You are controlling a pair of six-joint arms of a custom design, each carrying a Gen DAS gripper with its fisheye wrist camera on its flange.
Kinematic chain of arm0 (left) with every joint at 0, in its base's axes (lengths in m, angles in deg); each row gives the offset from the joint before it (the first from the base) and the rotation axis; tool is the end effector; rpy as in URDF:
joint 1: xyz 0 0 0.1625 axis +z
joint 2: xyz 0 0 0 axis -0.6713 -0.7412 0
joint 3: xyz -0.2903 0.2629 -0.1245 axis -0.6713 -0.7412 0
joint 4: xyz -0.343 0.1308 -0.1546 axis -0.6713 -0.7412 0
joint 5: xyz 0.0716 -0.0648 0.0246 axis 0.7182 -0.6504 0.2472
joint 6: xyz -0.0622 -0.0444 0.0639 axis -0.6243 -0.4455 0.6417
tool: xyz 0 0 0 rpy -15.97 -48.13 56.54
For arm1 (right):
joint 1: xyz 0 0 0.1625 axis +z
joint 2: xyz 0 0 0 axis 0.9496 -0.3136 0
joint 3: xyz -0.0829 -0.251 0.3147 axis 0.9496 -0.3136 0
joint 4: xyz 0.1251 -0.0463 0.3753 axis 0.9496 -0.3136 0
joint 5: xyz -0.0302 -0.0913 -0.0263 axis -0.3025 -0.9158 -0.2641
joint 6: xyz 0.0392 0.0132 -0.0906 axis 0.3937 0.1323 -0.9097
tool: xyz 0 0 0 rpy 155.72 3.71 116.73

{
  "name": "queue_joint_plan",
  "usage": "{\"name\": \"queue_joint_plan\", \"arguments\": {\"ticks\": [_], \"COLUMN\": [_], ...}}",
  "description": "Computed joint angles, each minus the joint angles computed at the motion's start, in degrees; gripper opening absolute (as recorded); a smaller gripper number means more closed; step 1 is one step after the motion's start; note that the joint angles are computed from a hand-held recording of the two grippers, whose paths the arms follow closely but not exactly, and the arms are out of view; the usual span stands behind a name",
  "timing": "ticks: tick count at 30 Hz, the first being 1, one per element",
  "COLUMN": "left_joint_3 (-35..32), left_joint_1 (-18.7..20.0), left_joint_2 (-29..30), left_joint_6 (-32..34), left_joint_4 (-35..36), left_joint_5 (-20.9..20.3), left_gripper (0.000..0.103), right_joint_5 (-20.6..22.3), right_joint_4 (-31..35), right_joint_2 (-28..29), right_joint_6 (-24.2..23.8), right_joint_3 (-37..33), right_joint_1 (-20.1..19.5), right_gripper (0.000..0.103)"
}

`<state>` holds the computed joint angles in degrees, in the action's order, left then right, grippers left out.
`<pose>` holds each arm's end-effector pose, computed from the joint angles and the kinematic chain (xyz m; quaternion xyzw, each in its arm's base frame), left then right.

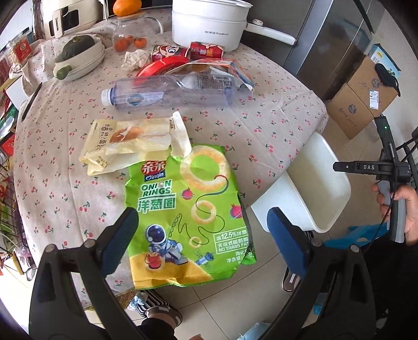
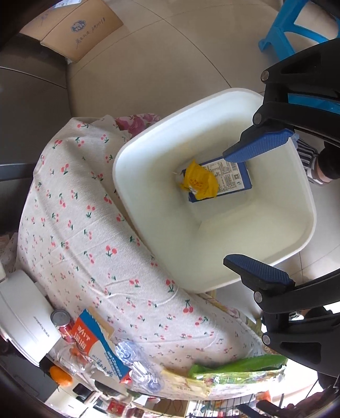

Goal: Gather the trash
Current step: 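Grasp the green snack bag with the left tool and lift it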

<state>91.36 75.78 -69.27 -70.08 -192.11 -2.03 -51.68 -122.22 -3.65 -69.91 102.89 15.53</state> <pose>-0.3663 -0.4903 0.1094 -0.0635 0.8998 -0.2722 0.3350 0.0453 -0.7265 0.3583 0.1942 -0.9388 -0.0125 0.2843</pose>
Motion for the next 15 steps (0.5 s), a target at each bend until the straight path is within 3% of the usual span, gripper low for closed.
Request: {"name": "queue_joint_plan", "arguments": {"ticks": [8, 15], "left_joint_3": [4.1, 5.8], "left_joint_1": [0.4, -1.6], "left_joint_2": [-3.2, -2.3], "left_joint_6": [-1.6, 8.4], "left_joint_4": [-1.5, -3.8], "left_joint_5": [-2.9, -4.2], "left_gripper": [0.098, 0.098], "right_joint_5": [2.1, 3.7], "right_joint_4": [-3.1, -4.5], "right_joint_2": [-3.1, -4.4], "right_joint_6": [-4.0, -6.3], "right_joint_3": [4.8, 7.5], "right_joint_1": [2.0, 2.9], "right_gripper": [0.077, 0.078]}}
